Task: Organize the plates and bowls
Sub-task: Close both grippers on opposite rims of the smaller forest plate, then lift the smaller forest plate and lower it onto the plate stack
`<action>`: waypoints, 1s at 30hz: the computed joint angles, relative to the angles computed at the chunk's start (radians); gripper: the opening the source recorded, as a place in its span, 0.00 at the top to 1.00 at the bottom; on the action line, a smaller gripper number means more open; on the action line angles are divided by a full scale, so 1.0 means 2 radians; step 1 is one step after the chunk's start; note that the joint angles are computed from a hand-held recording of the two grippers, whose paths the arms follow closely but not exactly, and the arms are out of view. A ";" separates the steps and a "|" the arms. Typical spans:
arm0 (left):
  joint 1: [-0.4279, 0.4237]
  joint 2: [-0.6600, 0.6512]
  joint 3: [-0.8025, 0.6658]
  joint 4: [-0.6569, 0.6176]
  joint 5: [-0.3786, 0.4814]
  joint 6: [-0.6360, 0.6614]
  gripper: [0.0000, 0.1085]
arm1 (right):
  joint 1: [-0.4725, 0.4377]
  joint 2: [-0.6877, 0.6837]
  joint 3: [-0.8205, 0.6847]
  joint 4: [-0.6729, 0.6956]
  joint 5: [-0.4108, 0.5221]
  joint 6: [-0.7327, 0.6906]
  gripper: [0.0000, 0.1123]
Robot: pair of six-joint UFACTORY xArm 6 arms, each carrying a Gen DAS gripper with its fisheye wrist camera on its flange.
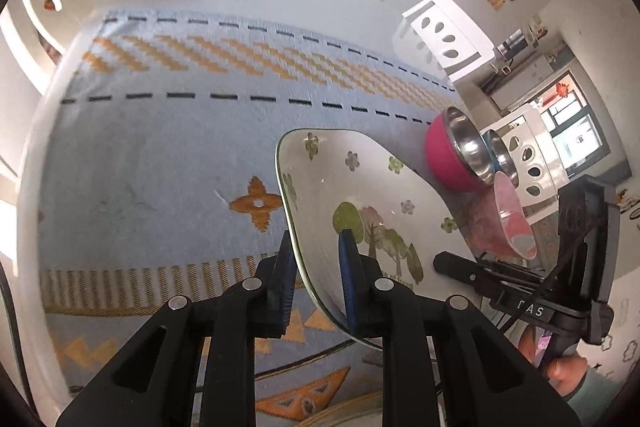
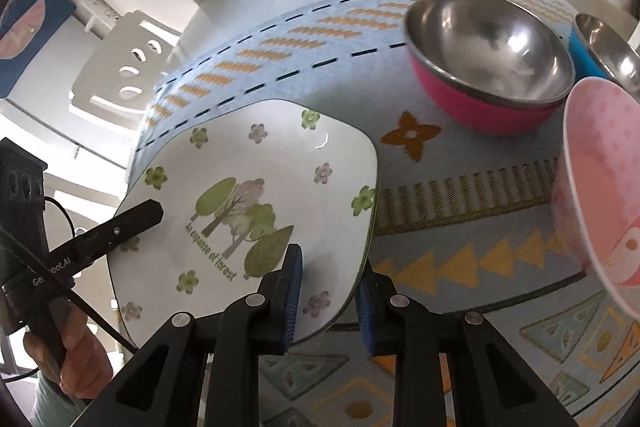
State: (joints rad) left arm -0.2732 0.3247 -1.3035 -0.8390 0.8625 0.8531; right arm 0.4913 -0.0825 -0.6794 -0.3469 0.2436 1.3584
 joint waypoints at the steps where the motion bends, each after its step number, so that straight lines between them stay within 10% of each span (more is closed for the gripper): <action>1: -0.002 -0.004 0.004 0.000 -0.005 0.002 0.84 | 0.002 -0.002 -0.001 -0.003 0.001 0.001 0.79; 30: 0.082 -0.411 0.335 -0.068 -0.058 0.027 0.84 | 0.181 -0.135 -0.016 -0.169 0.124 0.169 0.79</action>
State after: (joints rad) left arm -0.1090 -0.4974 -0.6341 -0.9753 0.7470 0.9061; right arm 0.8534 -0.3528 -0.7113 -0.6844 0.4913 1.6974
